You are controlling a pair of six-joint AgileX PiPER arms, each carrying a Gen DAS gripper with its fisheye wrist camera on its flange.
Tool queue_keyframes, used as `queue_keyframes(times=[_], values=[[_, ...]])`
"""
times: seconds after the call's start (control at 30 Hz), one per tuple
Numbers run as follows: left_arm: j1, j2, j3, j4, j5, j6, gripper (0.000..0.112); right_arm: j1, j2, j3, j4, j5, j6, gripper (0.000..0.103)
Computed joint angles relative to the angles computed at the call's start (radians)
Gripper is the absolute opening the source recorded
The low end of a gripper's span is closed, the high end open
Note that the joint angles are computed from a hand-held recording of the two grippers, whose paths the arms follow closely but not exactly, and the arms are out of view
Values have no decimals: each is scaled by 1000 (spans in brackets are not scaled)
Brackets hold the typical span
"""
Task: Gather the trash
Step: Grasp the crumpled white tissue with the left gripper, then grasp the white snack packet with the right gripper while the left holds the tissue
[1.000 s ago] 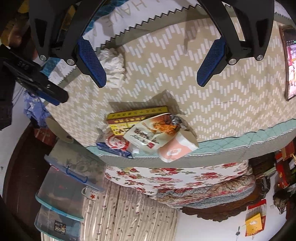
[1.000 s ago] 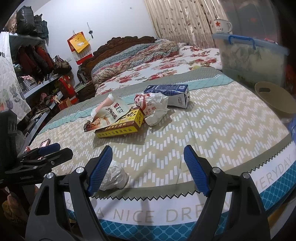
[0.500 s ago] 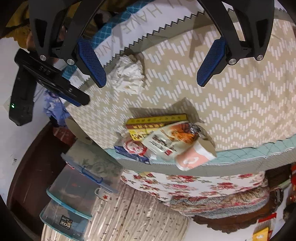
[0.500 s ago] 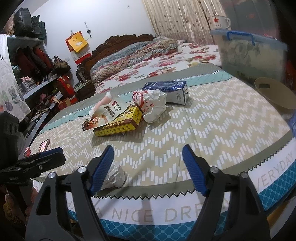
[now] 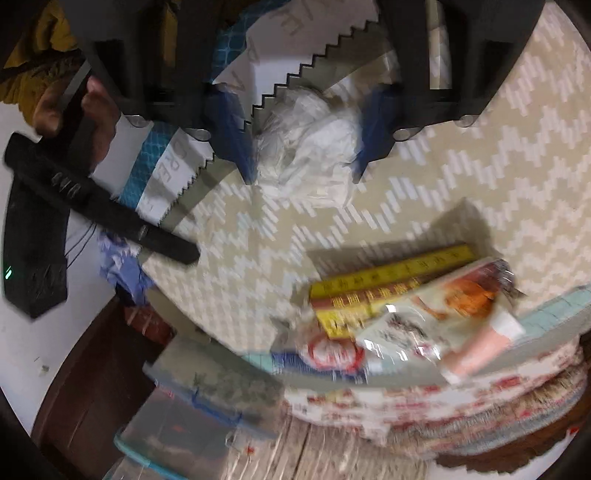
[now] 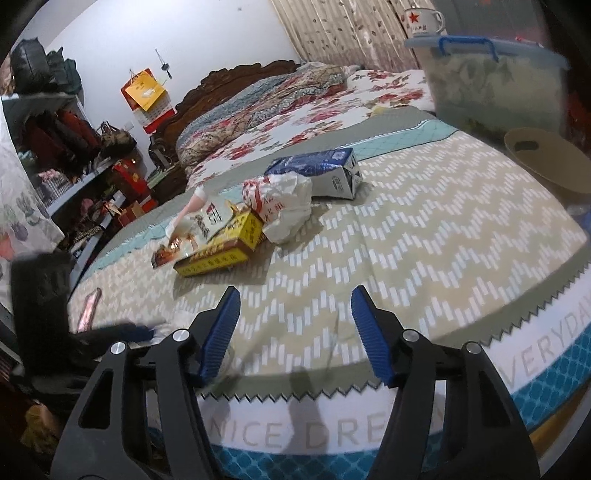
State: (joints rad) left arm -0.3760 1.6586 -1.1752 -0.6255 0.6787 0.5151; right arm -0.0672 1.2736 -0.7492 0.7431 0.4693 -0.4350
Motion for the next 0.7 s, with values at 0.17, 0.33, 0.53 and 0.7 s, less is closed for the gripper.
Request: queue_keyframes(times=[0.17,0.33,0.53,0.7], values=[[57,-62,49,-93,-24,89,46,-4,108,-121,70,57,-88,64],[170,-100,65,-138,-5,102,46,67,279,-353,72,144,-110,61],[273,-75,37,-174,42,97,46,134,584,-801,-87,354,-23,62],[289,-71,31,-180,55,111,47,169,890,-1263,-239,580,137,67]])
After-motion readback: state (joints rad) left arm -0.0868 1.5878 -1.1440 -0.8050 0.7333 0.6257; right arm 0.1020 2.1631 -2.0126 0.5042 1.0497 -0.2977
